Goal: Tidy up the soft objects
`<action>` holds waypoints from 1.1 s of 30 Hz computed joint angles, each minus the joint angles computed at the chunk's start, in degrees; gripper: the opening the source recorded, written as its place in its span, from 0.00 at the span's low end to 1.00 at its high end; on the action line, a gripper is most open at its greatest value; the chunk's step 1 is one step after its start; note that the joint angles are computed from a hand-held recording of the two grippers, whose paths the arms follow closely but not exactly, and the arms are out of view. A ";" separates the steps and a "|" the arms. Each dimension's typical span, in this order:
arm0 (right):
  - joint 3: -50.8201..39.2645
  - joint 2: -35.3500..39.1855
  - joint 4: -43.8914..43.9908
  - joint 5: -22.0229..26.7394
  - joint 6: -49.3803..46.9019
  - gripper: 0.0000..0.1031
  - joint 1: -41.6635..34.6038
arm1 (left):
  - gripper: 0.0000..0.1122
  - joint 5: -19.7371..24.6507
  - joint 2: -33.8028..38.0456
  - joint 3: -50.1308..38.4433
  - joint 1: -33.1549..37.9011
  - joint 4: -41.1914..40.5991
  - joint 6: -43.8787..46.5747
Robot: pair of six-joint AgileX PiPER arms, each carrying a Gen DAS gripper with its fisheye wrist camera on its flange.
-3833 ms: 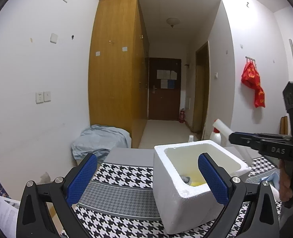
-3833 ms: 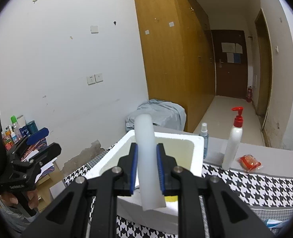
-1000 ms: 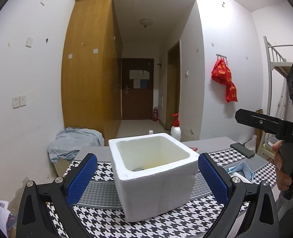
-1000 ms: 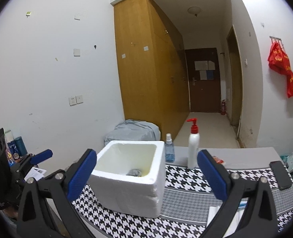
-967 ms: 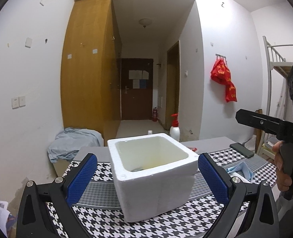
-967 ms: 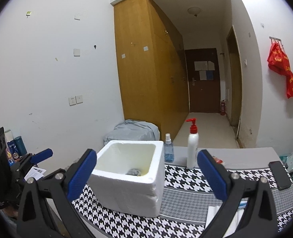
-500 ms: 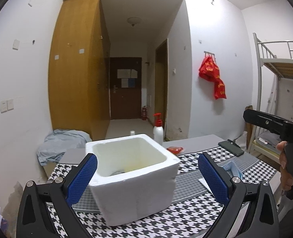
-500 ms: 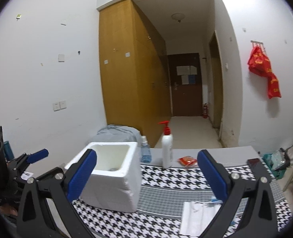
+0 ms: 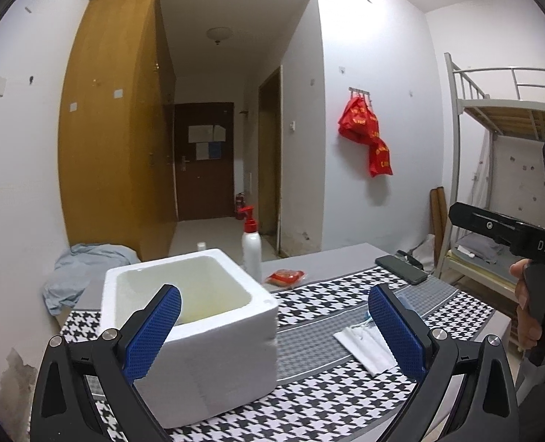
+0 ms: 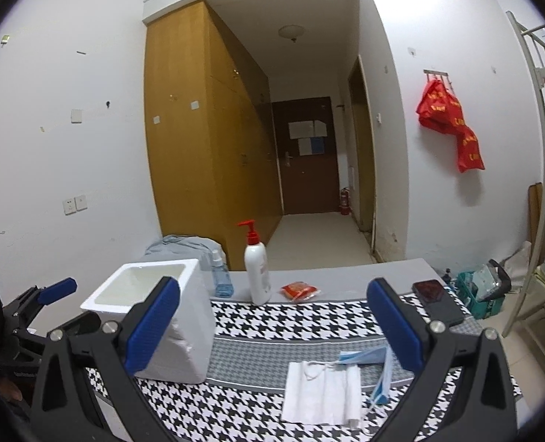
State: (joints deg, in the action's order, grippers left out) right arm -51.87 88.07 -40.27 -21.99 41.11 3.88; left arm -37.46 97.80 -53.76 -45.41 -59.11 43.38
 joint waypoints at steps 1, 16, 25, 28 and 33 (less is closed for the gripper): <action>0.30 -0.08 0.31 -0.28 -0.16 1.00 -0.56 | 0.91 0.29 0.29 -0.26 -0.02 0.43 -0.26; 1.00 2.25 -2.58 -1.54 2.59 1.00 -7.11 | 0.91 7.21 8.52 -10.55 -0.23 -1.74 2.79; -1.26 6.14 -8.83 -0.90 7.30 1.00 -10.55 | 0.91 11.83 15.09 -19.00 -0.34 -10.27 10.57; -3.17 8.15 -13.67 0.29 11.72 1.00 -11.46 | 0.91 13.70 17.30 -22.13 -0.12 -14.97 14.74; -4.42 10.10 -19.82 -1.02 17.50 1.00 -13.34 | 0.91 14.59 20.58 -25.89 -0.57 -20.99 20.70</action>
